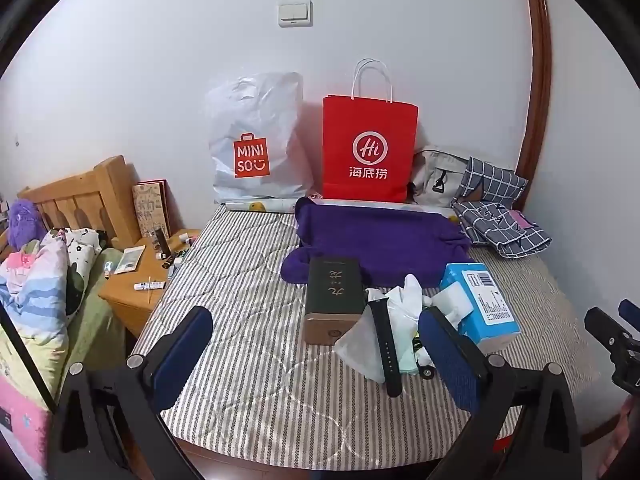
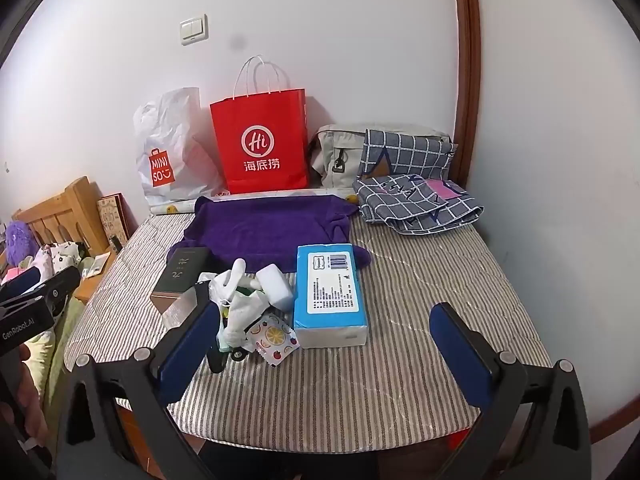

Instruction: Organize soft objects

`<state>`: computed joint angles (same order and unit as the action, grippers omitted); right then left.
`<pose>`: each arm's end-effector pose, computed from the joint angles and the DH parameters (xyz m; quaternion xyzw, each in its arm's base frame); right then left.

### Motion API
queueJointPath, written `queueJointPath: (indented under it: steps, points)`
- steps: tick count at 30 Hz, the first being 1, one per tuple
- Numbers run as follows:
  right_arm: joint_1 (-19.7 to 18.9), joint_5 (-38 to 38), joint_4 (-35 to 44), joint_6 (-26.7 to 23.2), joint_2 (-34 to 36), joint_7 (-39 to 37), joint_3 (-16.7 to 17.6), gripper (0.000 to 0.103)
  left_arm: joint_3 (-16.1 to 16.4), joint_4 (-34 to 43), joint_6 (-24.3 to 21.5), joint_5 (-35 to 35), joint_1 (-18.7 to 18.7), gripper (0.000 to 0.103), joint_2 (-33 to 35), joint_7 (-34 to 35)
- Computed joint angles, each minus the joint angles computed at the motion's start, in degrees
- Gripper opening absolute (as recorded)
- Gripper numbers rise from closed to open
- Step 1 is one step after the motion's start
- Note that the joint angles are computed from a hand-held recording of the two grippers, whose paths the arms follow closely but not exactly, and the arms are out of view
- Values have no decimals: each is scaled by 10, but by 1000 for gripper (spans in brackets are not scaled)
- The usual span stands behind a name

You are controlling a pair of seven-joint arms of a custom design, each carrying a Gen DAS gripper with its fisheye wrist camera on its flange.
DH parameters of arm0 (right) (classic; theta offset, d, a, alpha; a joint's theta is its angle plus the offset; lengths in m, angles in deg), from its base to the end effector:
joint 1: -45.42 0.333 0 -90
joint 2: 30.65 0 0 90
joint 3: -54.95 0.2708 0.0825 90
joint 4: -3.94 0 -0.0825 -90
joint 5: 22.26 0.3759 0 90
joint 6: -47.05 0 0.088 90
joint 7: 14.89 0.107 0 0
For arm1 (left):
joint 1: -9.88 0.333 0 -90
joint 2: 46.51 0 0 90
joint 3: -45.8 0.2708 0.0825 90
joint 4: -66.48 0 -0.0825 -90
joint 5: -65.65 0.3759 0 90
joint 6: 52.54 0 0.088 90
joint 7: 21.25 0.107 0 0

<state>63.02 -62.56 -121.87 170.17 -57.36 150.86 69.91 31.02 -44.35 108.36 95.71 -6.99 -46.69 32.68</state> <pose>0.3978 0.2409 0.5769 -0.4727 0.7773 -0.3429 0.2339 0.4970 -0.3349 0.5418 -0.5153 0.7305 -0.3672 0.2570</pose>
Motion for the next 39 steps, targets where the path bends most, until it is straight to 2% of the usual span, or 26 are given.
queueJointPath:
  steps: [10,19,26,34,36,39]
  points:
    - [0,0,1,-3,1,1,1,103,0,-3,4,22,0,103,6,-30]
    - [1,2,6,-7,2,2,1,103,12,14,1,7,-7,103,23,-24]
    - [1,0,22,-14,8,-7,2,103,20,28,7,38,-12,103,32,-51]
    - [-2,0,36,-6,15,-19,-5,103,25,63,-4,-29,-16,103,59,6]
    - [-4,-1,37,4,18,-21,-9,103,31,69,5,-26,-20,103,65,4]
    - [-7,2,38,15,22,-28,-14,103,35,88,-8,-25,-28,103,78,8]
